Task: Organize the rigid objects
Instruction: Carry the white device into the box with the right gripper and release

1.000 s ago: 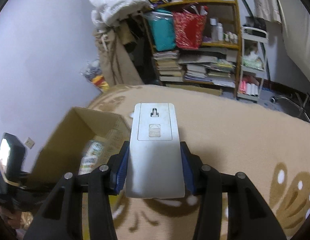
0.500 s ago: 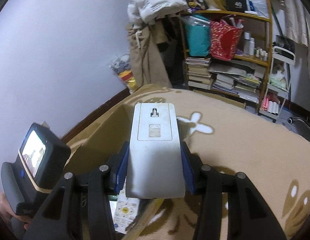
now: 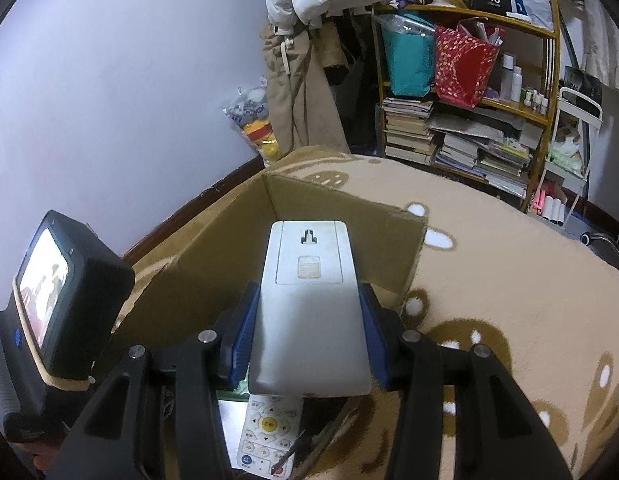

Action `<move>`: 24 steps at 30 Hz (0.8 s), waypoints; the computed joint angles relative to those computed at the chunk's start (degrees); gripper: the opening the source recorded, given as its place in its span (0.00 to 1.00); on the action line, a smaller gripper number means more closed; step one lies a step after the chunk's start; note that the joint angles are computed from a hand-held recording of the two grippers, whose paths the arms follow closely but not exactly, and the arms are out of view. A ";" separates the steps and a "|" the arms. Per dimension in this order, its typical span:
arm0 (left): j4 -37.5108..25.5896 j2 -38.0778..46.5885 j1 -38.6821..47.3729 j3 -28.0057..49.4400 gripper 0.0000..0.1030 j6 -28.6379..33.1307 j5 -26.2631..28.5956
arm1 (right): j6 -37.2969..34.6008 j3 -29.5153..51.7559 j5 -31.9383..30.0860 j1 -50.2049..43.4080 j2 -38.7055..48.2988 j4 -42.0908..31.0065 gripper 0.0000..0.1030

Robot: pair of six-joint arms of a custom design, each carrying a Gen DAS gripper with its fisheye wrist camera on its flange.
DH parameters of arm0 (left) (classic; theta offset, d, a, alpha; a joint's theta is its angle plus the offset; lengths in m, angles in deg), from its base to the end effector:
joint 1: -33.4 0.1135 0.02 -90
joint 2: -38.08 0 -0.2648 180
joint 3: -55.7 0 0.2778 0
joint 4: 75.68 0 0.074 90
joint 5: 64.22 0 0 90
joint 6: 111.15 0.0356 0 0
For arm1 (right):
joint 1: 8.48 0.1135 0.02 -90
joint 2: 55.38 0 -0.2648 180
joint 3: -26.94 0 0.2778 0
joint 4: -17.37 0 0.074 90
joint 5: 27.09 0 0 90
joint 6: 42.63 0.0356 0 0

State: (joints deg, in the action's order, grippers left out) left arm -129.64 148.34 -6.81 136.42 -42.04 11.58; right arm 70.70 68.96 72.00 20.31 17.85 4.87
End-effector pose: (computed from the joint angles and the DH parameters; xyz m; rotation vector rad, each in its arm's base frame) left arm 0.2849 -0.2294 0.1171 0.4680 2.8720 0.2281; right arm 0.2307 0.1203 0.1477 -0.0320 2.3374 0.2719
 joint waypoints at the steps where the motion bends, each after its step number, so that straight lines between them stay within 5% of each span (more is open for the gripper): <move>1: 0.03 -0.03 0.00 -0.04 0.17 0.01 -0.03 | -0.20 0.10 -0.04 0.02 0.21 0.05 0.50; 24: 0.27 -1.13 0.28 -0.62 0.17 -0.19 0.06 | 2.04 -1.92 5.45 4.65 -5.08 -3.57 0.50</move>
State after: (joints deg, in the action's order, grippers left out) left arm -129.36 147.21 -6.54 135.80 -42.23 11.64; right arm 72.75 67.04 77.45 24.97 12.77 1.30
